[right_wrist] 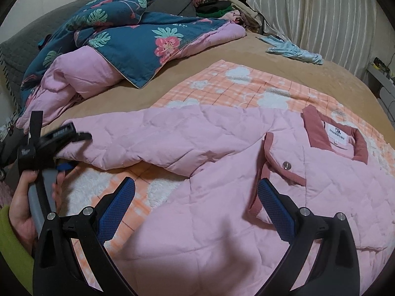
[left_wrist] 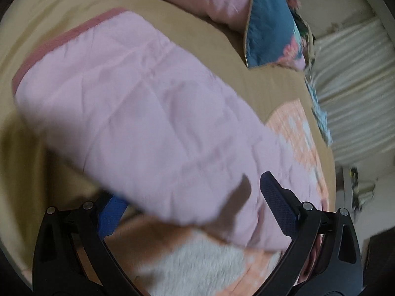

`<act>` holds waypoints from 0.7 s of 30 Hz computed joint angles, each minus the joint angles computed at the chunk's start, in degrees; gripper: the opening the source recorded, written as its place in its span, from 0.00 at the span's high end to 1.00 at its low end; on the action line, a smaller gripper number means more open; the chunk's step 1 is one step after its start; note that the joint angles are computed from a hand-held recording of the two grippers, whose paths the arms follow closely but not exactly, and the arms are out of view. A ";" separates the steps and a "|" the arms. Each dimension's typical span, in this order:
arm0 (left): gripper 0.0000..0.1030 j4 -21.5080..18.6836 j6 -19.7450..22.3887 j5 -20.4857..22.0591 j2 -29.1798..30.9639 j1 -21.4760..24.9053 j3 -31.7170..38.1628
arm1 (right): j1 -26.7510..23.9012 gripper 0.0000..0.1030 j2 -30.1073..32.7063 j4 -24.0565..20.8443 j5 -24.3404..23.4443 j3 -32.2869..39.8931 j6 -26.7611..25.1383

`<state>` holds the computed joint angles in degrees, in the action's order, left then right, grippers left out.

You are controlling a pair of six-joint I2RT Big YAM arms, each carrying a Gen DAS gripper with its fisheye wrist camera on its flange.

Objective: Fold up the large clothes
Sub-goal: 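Grasp the cuff of the other sleeve with the left gripper, then lift the sleeve and fold it across the jacket body with the left gripper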

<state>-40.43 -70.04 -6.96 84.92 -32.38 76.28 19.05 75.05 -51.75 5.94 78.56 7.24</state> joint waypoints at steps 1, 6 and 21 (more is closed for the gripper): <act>0.09 0.25 0.12 -0.19 0.30 0.42 0.22 | -0.25 0.04 -0.06 0.03 -0.01 -0.22 0.18; 0.09 2.34 -0.50 -1.94 0.34 1.92 -0.40 | -2.46 0.04 -1.70 0.23 -0.12 -2.02 1.28; 0.87 -1.67 13.95 -17.02 -4.16 -5.64 10.38 | -10.43 0.04 -11.98 -1.31 1.39 -7.08 1.09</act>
